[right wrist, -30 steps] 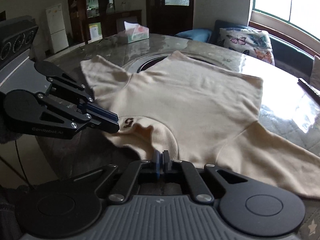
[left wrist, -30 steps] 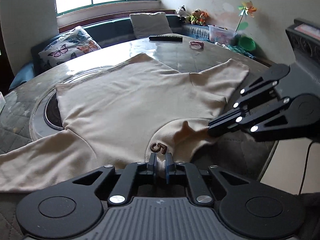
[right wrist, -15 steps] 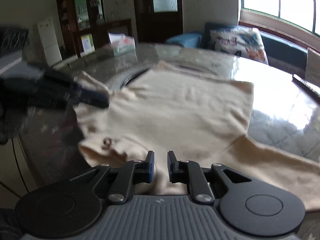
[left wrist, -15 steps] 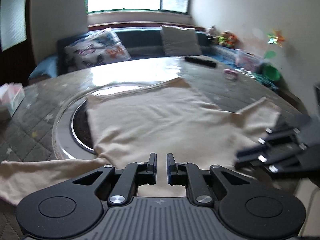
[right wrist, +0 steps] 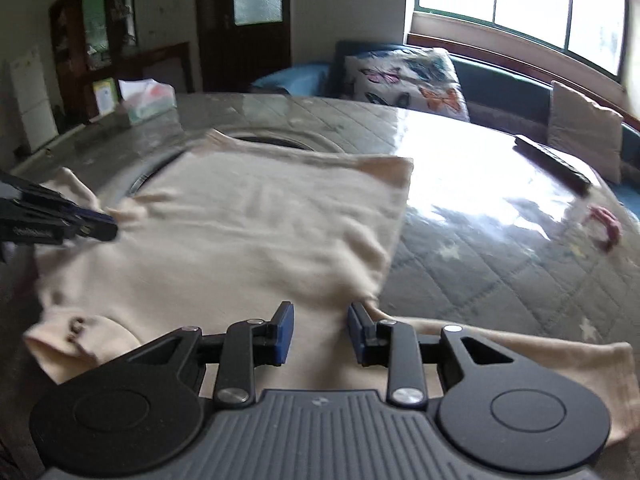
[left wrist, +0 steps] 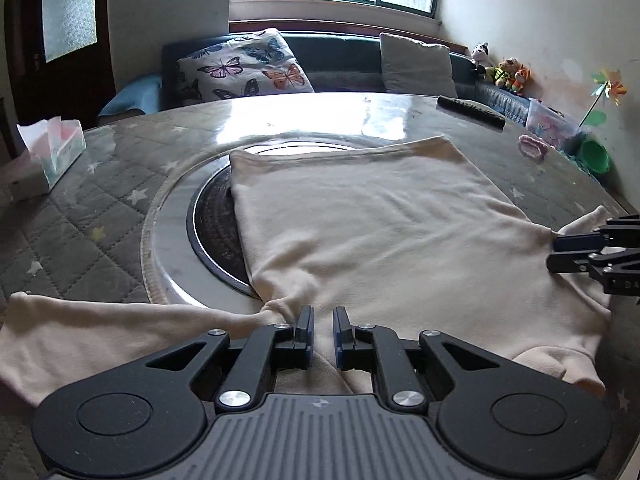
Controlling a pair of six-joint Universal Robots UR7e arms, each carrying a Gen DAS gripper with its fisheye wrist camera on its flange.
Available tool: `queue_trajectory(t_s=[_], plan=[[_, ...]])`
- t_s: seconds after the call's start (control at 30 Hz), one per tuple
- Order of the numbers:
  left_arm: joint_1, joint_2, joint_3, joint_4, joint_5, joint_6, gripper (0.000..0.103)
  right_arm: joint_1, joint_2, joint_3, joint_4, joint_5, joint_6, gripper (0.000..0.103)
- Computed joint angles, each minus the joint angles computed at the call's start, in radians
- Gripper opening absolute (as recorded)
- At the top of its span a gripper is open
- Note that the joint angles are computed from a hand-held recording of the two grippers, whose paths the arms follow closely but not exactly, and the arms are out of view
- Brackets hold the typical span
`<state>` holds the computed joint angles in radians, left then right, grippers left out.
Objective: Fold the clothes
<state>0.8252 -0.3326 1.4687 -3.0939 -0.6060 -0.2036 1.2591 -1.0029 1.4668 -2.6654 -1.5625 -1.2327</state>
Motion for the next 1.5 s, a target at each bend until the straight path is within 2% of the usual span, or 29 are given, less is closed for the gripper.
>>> queue_trajectory(t_s=[0.1, 0.3, 0.43, 0.57, 0.67, 0.93, 1.03, 1.17, 1.27, 1.37, 1.5], plan=[[-0.018, 0.011, -0.01, -0.009, -0.012, 0.038, 0.012, -0.012, -0.038, 0.03, 0.017, 0.018, -0.039, 0.03], [-0.052, 0.061, -0.078, -0.045, -0.074, 0.153, 0.015, -0.03, -0.12, 0.142, -0.001, 0.023, -0.175, 0.03], [-0.064, 0.1, -0.143, -0.011, -0.114, 0.191, 0.015, -0.049, -0.151, 0.191, -0.025, 0.028, -0.204, 0.03], [-0.069, 0.14, -0.204, 0.03, -0.165, 0.215, 0.015, -0.069, -0.182, 0.18, 0.012, 0.076, -0.132, 0.031], [-0.068, 0.173, -0.254, 0.075, -0.194, 0.218, 0.015, -0.087, -0.169, 0.139, -0.05, 0.085, -0.011, 0.031], [-0.075, 0.222, -0.309, 0.136, -0.229, 0.242, 0.015, -0.121, -0.045, -0.017, -0.309, -0.032, 0.243, 0.032], [-0.075, 0.227, -0.313, 0.147, -0.237, 0.239, 0.015, -0.13, -0.009, -0.066, -0.355, -0.051, 0.287, 0.032], [-0.077, 0.234, -0.318, 0.143, -0.235, 0.26, 0.015, -0.14, 0.029, -0.129, -0.34, -0.06, 0.366, 0.031], [-0.078, 0.237, -0.321, 0.143, -0.231, 0.269, 0.016, -0.149, 0.041, -0.141, -0.343, -0.048, 0.388, 0.031], [-0.079, 0.239, -0.324, 0.144, -0.226, 0.271, 0.02, -0.15, 0.043, -0.147, -0.339, -0.041, 0.399, 0.025], [-0.084, 0.242, -0.329, 0.134, -0.224, 0.274, 0.022, -0.151, 0.043, -0.16, -0.315, -0.026, 0.424, 0.026]])
